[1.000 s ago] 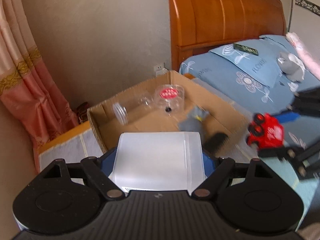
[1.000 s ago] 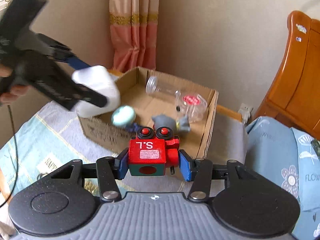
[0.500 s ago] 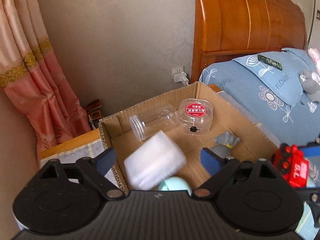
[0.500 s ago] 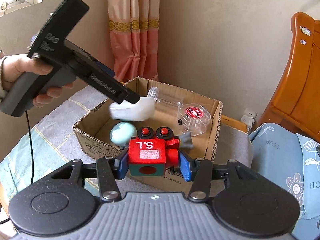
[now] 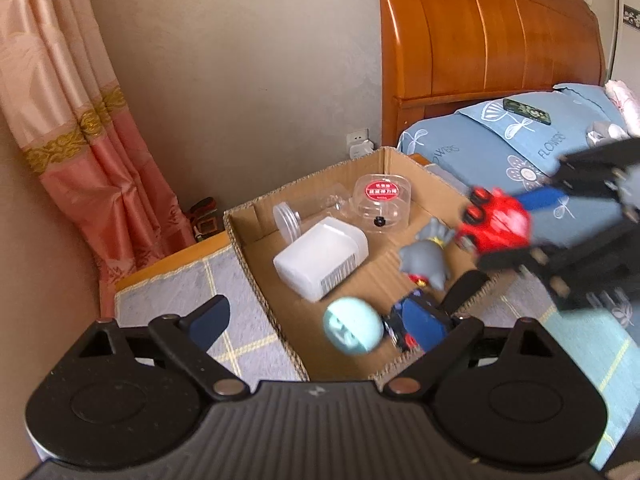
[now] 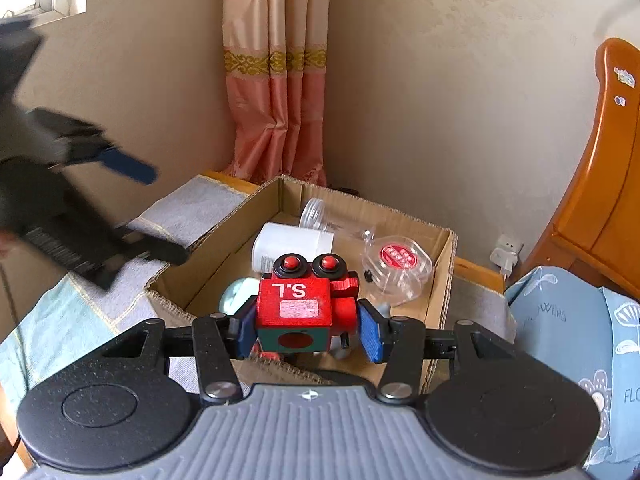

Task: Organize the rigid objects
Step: 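Carry the white bottle into the box and release with the left tool while the right tool carries the train, then lower the red train into the box and open the right tool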

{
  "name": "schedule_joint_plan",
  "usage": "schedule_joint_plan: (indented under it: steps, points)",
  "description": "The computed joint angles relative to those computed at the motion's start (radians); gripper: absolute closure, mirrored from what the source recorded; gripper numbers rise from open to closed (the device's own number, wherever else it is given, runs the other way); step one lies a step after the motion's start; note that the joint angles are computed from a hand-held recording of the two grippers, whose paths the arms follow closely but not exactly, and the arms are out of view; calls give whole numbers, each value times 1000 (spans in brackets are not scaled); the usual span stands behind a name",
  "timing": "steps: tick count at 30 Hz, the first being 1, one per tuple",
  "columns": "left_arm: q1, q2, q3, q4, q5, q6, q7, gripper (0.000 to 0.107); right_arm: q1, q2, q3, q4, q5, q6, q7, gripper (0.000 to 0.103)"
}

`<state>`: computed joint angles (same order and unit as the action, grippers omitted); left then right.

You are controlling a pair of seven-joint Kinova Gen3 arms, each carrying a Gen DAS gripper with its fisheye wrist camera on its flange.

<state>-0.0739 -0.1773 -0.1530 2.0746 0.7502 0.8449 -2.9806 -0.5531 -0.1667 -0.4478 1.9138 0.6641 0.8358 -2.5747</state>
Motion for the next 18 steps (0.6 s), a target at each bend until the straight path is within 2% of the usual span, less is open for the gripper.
schedule_joint_plan:
  steps: [7,15,16,17,18]
  points:
    - [-18,-30,-42,43,7,38,-35,13,-6,93,66,-57,-11,-30,49,47]
    - [-58,-41,-97,81,33,101,-121,13,-43,215,167,-145,-88,-57,131,47]
    - [-65,-46,-101,88,39,103,-138,13,-49,225,176,-151,-96,-62,136,40]
    - [-71,-49,-101,93,43,102,-148,13,-57,230,184,-150,-93,-68,130,24]
    - [-77,-49,-102,97,47,101,-154,12,-70,235,189,-153,-78,-61,110,16]
